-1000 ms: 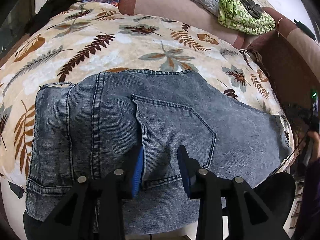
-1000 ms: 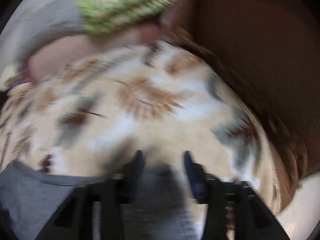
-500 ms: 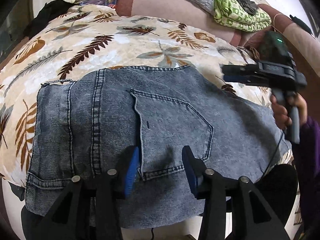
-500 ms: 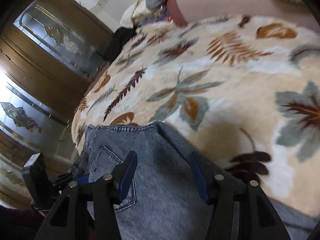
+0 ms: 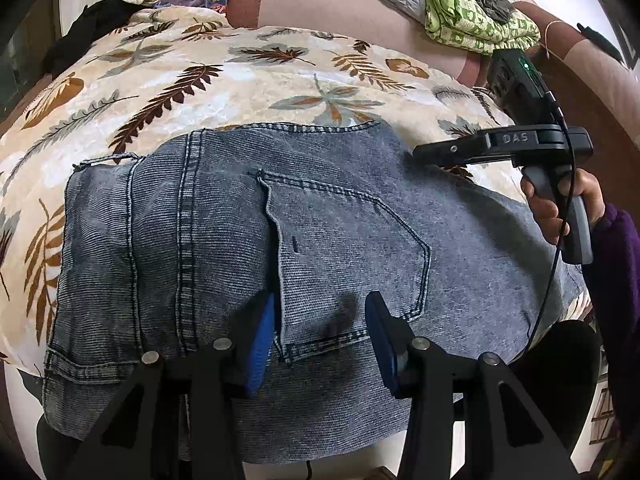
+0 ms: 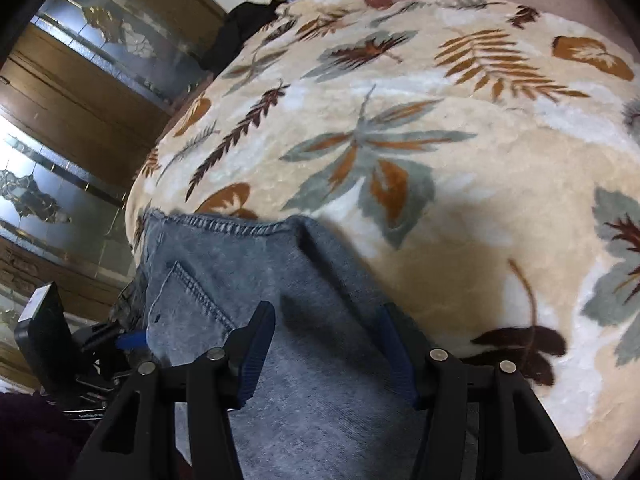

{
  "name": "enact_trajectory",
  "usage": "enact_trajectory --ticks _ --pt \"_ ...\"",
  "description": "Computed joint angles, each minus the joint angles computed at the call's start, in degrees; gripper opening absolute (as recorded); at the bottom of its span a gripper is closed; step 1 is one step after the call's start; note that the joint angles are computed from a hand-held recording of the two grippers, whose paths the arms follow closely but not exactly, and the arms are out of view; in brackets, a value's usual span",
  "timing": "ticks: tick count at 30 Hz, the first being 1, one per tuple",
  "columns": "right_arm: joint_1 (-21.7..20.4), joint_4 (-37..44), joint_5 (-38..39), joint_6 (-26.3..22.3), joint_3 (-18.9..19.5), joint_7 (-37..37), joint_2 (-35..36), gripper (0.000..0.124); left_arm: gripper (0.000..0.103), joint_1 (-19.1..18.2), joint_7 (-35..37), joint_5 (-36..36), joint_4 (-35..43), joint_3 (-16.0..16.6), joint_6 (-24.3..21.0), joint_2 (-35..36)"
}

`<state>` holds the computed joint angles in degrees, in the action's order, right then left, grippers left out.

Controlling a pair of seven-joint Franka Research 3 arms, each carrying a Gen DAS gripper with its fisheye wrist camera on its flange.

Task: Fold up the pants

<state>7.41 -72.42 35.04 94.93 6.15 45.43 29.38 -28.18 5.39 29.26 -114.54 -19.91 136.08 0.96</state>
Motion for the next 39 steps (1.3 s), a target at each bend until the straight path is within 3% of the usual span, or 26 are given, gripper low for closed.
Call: enact_trajectory --ticks 2,5,11,18,21,26,29,30,35,39 --pt "1.15 -2.25 -2.16 2.4 -0.41 -1.0 -1.66 0.016 0.047 -0.08 0.09 0.05 0.16 -0.05 -0.47 0.09" --pt "2.27 -7.76 -3.59 8.73 -0.85 -3.1 -5.47 0.003 0.047 -0.04 0.04 -0.19 0.04 0.02 -0.38 -0.01" --pt "4.29 -12.46 -4.8 19.64 -1.18 -1.87 -9.29 0.002 0.047 0.31 -0.3 0.09 0.88 0.33 -2.0 0.37" --pt "5.67 -12.79 -7.91 21.22 -1.5 5.51 -7.1 0.002 0.047 -0.16 -0.32 0.98 2.23 0.11 -4.55 1.61" --pt "4.42 -16.26 -3.62 24.72 -1.06 8.13 -8.99 0.003 0.047 -0.59 0.08 1.07 2.94 0.1 -6.09 1.89" --pt "0.96 -26.55 7.18 31.04 -1.32 4.71 -18.57 0.003 0.05 -1.93 -0.14 3.83 6.03 -0.45 -9.43 2.73" --pt "-0.54 -34.07 11.28 31.35 -3.51 3.31 -25.42 0.003 0.069 -3.53 -0.75 6.95 9.58 -0.71 -11.49 5.17" --pt "-0.94 -36.66 12.17 31.2 -4.38 2.92 -27.55 0.003 0.071 -4.29 -0.75 8.31 11.18 -0.75 -11.94 6.46" --pt "-2.48 -47.78 7.4 34.61 -7.97 6.37 -35.78 0.003 0.072 -7.27 6.24 7.69 19.61 0.04 -12.91 13.56" --pt "-4.13 -52.62 1.6 37.05 -9.59 11.25 -38.3 0.003 0.072 -10.4 9.39 8.27 26.44 1.72 -17.36 18.89"
